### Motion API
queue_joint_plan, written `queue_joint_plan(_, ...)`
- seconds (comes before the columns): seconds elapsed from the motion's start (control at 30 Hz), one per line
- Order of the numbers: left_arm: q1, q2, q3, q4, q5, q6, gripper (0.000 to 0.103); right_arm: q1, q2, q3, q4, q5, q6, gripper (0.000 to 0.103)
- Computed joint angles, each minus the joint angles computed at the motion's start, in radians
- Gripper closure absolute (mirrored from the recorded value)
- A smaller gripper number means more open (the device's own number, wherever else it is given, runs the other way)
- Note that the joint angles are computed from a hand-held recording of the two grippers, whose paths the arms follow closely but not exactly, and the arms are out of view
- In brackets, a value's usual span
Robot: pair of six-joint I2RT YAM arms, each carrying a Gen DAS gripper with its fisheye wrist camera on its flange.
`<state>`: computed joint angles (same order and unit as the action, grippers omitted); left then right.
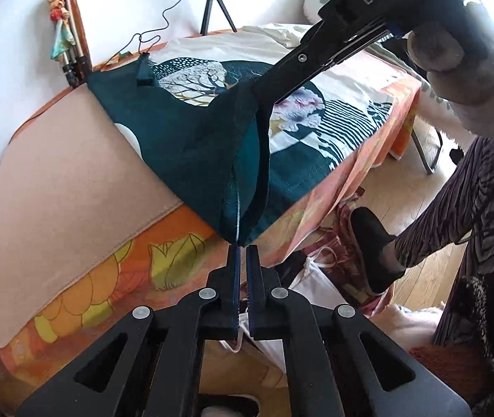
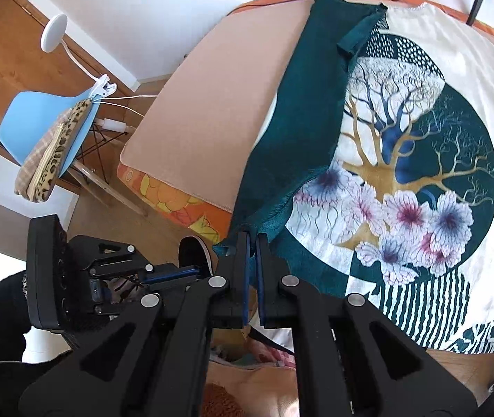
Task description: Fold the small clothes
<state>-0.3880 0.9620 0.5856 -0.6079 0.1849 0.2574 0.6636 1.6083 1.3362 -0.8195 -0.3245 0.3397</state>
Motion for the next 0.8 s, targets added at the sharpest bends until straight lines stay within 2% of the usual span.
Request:
queue_joint_plan(0.1, 0.02, 0.043, 0.007, 0.024, -0.005, 0.01, 0.099, -0.018, 0.001, -0.051, 0.001, -0.004, -0.008, 0.099)
queue_joint_plan(0.17, 0.035, 0.079, 0.017, 0.042, -0.003, 0.006, 0.089, -0.018, 0.006, -0.071, -0.004, 0.025, -0.02, 0.099)
queue_joint_plan(0.2, 0.037, 0.089, 0.019, 0.061, -0.014, 0.012, 0.08, -0.019, 0.011, -0.078, -0.007, 0.026, -0.026, 0.099)
queue_joint_plan(0.23, 0.03, 0.087, 0.013, 0.079, -0.027, 0.023, 0.079, -0.018, 0.014, -0.084, -0.012, 0.033, -0.035, 0.099)
queue_joint_plan(0.3, 0.015, 0.084, 0.004, 0.116, -0.052, 0.046, 0.079, -0.014, 0.018, -0.092, -0.026, 0.061, -0.053, 0.098)
queue_joint_plan(0.5, -0.046, 0.196, 0.032, 0.177, -0.083, 0.145, 0.079, -0.045, -0.009, -0.147, 0.003, 0.035, -0.052, 0.098)
queue_joint_plan(0.6, -0.024, 0.22, 0.041, 0.175, -0.039, 0.146, 0.079, -0.048, -0.026, -0.161, 0.032, 0.004, -0.043, 0.098)
queue_joint_plan(0.67, -0.021, 0.21, 0.04, 0.162, -0.021, 0.14, 0.095, -0.039, -0.026, -0.137, 0.034, -0.008, -0.042, 0.098)
queue_joint_plan(0.7, -0.019, 0.205, 0.039, 0.158, -0.023, 0.126, 0.099, -0.031, -0.021, -0.112, 0.028, 0.001, -0.042, 0.098)
queue_joint_plan(0.8, 0.004, 0.169, 0.034, 0.136, 0.004, 0.064, 0.1, -0.01, -0.005, -0.028, 0.017, 0.017, -0.04, 0.098)
